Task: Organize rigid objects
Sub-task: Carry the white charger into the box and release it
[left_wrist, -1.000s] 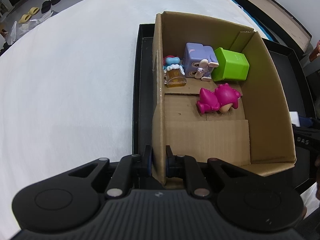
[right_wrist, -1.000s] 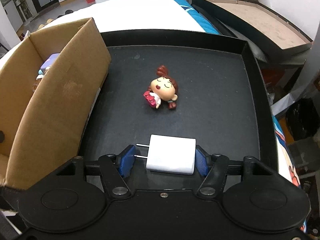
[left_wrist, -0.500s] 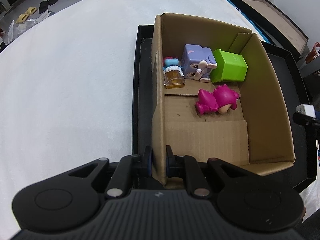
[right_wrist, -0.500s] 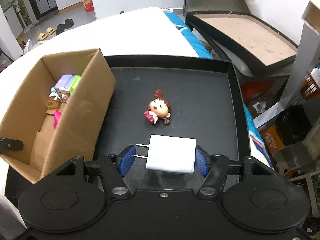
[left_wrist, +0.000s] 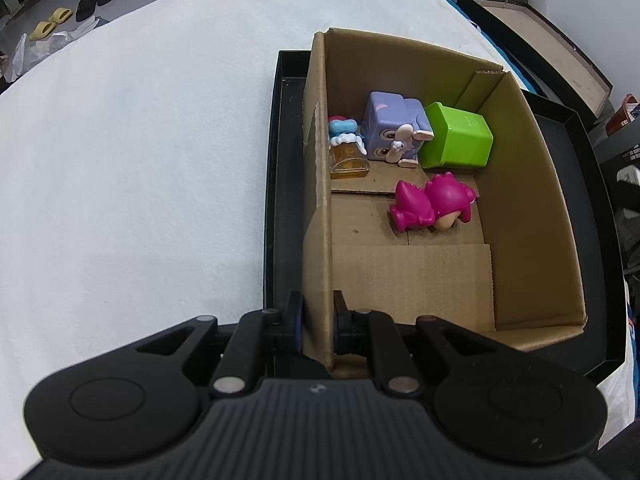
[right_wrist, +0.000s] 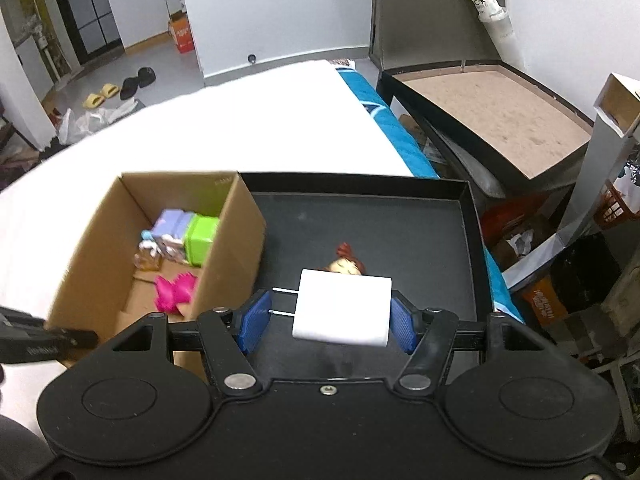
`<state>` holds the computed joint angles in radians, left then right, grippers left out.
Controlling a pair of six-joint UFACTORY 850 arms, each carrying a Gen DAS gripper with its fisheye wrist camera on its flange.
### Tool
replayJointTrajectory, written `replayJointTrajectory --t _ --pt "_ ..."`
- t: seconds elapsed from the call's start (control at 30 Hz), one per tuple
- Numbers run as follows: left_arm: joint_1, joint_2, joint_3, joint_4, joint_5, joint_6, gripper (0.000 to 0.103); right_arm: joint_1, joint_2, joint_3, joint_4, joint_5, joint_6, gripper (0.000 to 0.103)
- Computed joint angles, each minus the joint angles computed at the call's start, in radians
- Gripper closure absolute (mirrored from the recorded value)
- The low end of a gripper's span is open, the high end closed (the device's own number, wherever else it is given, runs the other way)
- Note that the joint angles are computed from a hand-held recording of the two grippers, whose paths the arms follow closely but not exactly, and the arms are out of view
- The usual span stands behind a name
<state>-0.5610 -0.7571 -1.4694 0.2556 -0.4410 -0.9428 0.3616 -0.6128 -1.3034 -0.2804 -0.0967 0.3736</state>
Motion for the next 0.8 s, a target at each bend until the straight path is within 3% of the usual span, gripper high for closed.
replayJointTrajectory --t 0.8 --pt "0.016 0.020 0.042 -0.071 0.070 0.066 0.089 0.087 -0.051 -0.135 0.407 -0.086 -0.364 0.042"
